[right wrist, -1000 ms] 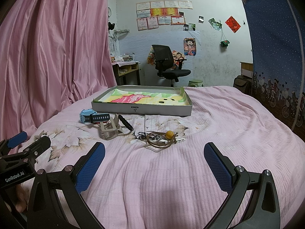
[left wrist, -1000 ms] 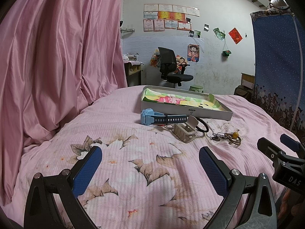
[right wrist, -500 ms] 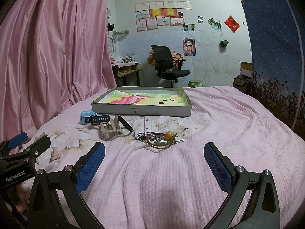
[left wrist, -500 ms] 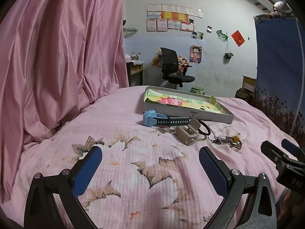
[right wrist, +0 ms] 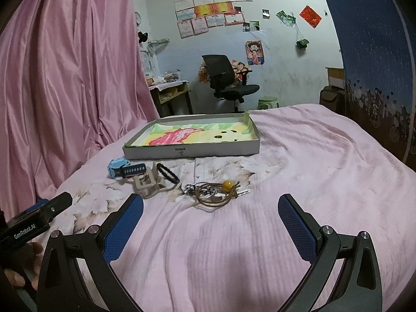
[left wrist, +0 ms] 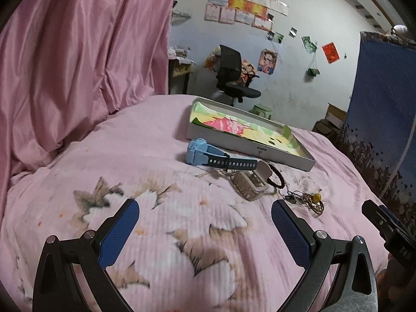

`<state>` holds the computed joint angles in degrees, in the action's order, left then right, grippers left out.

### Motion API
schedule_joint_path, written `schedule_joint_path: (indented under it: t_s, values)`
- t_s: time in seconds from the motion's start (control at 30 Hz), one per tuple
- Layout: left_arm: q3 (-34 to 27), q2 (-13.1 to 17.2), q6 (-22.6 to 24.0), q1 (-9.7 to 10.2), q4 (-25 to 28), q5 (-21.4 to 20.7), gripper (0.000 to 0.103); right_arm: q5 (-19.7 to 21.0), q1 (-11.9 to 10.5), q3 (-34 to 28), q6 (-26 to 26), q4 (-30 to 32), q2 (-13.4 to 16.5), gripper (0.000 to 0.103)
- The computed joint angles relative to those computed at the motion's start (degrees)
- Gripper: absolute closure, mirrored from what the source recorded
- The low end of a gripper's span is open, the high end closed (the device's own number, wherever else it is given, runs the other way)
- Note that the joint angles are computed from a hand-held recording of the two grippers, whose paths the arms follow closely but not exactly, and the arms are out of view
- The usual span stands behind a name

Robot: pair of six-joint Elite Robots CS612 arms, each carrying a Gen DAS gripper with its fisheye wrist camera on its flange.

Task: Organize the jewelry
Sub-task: 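Grasp the silver metal clip with the left tool while the right tool grasps the yellow-bead key ring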

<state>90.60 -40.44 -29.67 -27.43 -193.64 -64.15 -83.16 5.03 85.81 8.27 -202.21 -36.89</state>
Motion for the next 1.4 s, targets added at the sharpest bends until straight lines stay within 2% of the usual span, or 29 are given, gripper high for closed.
schedule_joint_path:
  t_s: [0.13, 0.4, 0.63, 0.87, 1.03, 1.13, 1.4]
  values:
    - [-2.3, 0.5, 1.8, 0.84, 2.6, -3.4, 0.001, -0.8, -0.2, -1.5, -0.2, 2.8, 0.1, 0.001]
    - [-7.2, 2.3, 3.5, 2.02, 9.1, -10.2, 0.001, 2.3, -1.4, -6.1, 1.0, 11.0, 1.5, 0.002]
    - [-11.8, 4.3, 5.3, 2.68, 13.4, -14.3, 0.007, 6.0, -1.7, -10.9, -1.8, 19.5, 3.4, 0.026]
    - [-17.0, 6.6, 8.5, 3.18, 19.7, -18.1, 0.022, 6.5, -1.7, -14.5, -4.7, 25.9, 4.9, 0.045]
    - [-19.9, 8.0, 8.6, 3.64, 22.6, -20.4, 0.025, 7.3, -2.1, -15.9, -4.1, 29.3, 5.6, 0.058]
    - [-21.2, 8.6, 8.6, 3.71, 23.8, -20.7, 0.025, 7.8, -2.2, -16.6, -4.1, 30.3, 6.1, 0.061]
    - [-23.0, 9.4, 8.2, 3.63, 26.7, -19.1, 0.039, 6.8, -1.6, -18.2, -7.1, 32.0, 6.9, 0.071]
